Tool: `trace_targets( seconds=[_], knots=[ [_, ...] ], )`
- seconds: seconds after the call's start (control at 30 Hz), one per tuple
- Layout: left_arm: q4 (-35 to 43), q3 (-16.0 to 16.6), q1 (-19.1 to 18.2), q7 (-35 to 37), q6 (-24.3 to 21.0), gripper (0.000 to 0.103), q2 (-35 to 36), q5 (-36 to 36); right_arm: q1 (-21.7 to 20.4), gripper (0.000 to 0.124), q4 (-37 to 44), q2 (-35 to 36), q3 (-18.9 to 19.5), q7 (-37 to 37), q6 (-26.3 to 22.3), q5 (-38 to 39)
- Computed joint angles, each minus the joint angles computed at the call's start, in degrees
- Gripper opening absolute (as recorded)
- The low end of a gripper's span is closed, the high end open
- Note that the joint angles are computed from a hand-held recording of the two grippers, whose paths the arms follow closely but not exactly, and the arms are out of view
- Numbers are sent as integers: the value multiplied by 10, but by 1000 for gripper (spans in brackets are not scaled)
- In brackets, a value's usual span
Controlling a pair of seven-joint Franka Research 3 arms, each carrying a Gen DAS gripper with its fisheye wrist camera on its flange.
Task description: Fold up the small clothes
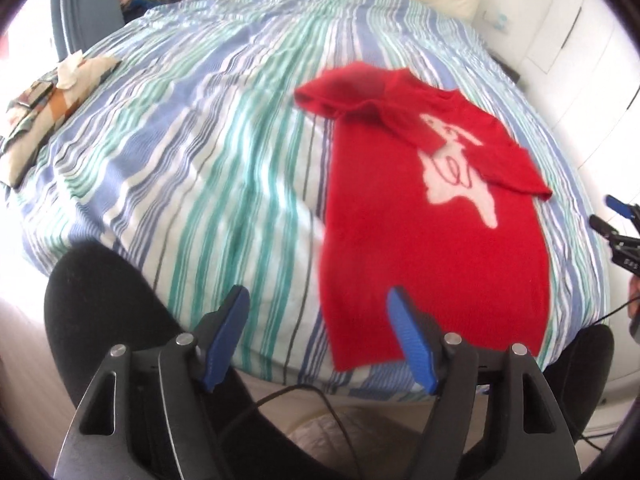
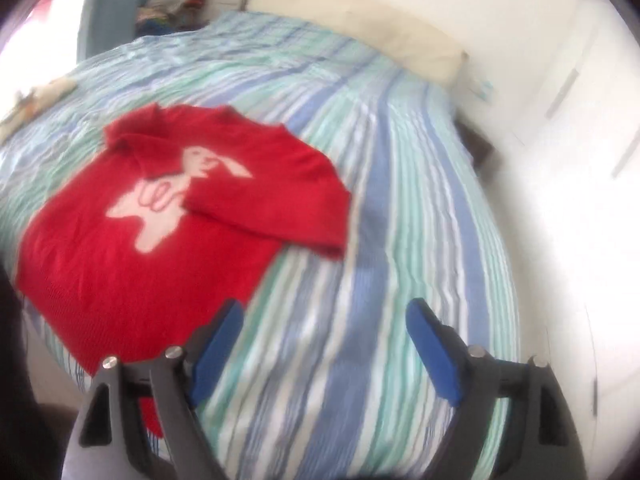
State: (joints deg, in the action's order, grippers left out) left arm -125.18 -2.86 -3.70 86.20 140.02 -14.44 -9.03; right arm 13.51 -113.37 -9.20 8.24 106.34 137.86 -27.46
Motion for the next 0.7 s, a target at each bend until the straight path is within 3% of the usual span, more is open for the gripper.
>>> trace_targets(
  seconds=[0.07,0.13,0.33,0.37,0.4,0.47,0.63,0.7],
  knots=[
    [3,2,-10,11,2,74,3,-26,25,81,67,86,-23,-169,31,150],
    [-9,-3,-14,8,16,74,-5,-32,35,78,151,176,-22,-259,19,240],
    [-13,-5,-11,-16,20,74,3,-12,79,73,334,369,-51,-297,10,240],
    [-12,-4,-8,-20,15,74,6,-9,68,55,359,390,-48,-296,-4,271],
    [-10,-4,-4,-28,7,74,8,-3,56,35,365,397,-47,-287,-6,304],
    [-8,-2,3,-35,-1,74,11,1,31,8,325,368,-44,-272,37,366],
    [-4,-4,8,-44,12,74,20,7,-15,8,155,224,-92,-182,174,423],
    [6,-2,3,-37,12,74,30,-11,-33,8,88,165,-123,-114,207,396]
  ],
)
